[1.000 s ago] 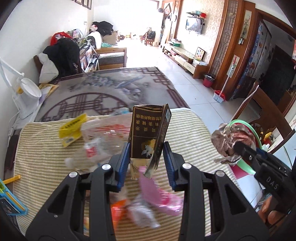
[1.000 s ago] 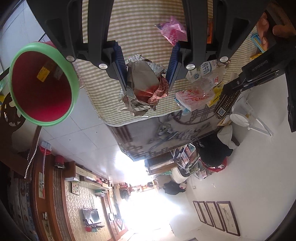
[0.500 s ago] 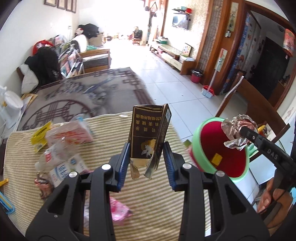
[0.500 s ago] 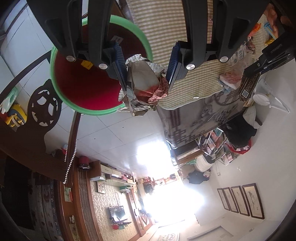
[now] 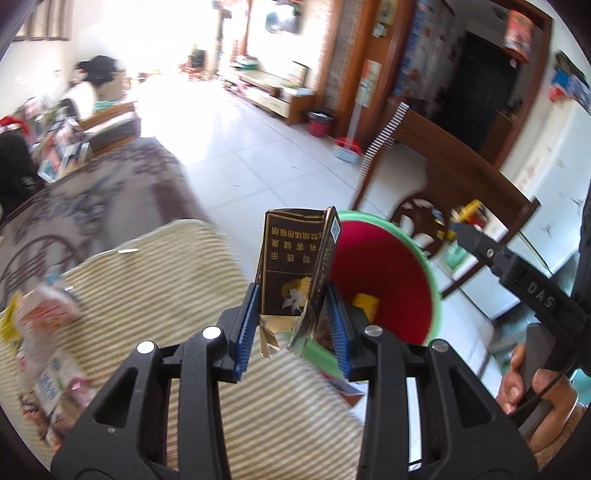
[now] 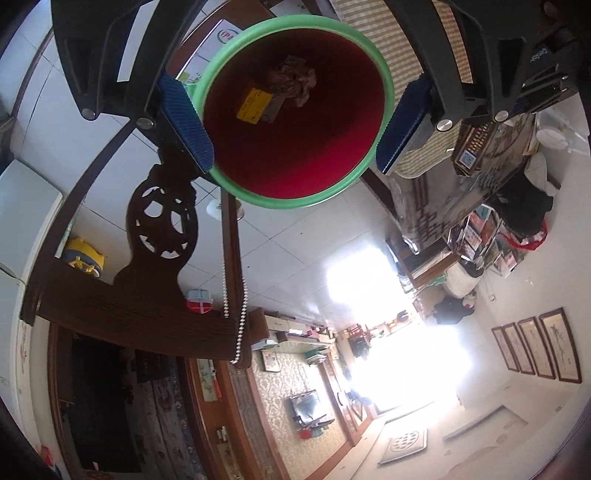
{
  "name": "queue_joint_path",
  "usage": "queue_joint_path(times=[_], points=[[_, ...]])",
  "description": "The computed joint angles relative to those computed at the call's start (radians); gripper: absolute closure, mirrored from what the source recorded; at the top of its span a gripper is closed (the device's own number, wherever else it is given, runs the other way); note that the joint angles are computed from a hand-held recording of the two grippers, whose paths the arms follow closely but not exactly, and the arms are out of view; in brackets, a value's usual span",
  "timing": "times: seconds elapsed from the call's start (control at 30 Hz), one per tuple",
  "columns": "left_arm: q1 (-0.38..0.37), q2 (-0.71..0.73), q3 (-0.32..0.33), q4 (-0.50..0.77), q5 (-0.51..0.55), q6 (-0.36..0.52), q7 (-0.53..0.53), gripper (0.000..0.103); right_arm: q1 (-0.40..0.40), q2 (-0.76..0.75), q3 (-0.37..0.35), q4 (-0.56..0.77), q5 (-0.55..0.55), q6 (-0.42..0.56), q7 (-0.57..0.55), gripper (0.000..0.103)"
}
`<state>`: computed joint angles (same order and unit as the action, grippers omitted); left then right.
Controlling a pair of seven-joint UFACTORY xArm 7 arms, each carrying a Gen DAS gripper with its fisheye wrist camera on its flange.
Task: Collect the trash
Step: 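Drop the foil into the red bucket with the right gripper while the left gripper drops the cigarette box, then grasp the pink wrapper with the right gripper while the left gripper grasps crumpled paper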
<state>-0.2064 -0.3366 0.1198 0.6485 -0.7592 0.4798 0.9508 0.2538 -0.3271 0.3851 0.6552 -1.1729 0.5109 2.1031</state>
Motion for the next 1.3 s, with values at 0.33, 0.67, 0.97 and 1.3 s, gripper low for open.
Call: queue_joint_path(times=[0.33,0.67,0.97,1.3], points=[[-0.048,0.073,-0.079,0.035,-0.03,-0.003,0.002,0.039,-0.031,-0.182,0.043,-0.142,0.159,0.054,-0.016,0.017],[0.035,-0.02,-0.004,-0.03,0.037,-0.047,-0.094,0.028,-0.119,-0.012,0.104,-0.001,0.031,-0.062,-0.006,0.017],[0.192,-0.036,0.107,-0.051,0.162,-0.065,-0.177,0.028,-0.002,0.414,0.079,0.369,-0.131,-0.117,-0.091,0.016],[0.399,0.163,0.276,0.092,0.144,-0.039,-0.056,0.028,0.236,0.738,0.052,0.743,-0.002,-0.005,-0.34,0.016]])
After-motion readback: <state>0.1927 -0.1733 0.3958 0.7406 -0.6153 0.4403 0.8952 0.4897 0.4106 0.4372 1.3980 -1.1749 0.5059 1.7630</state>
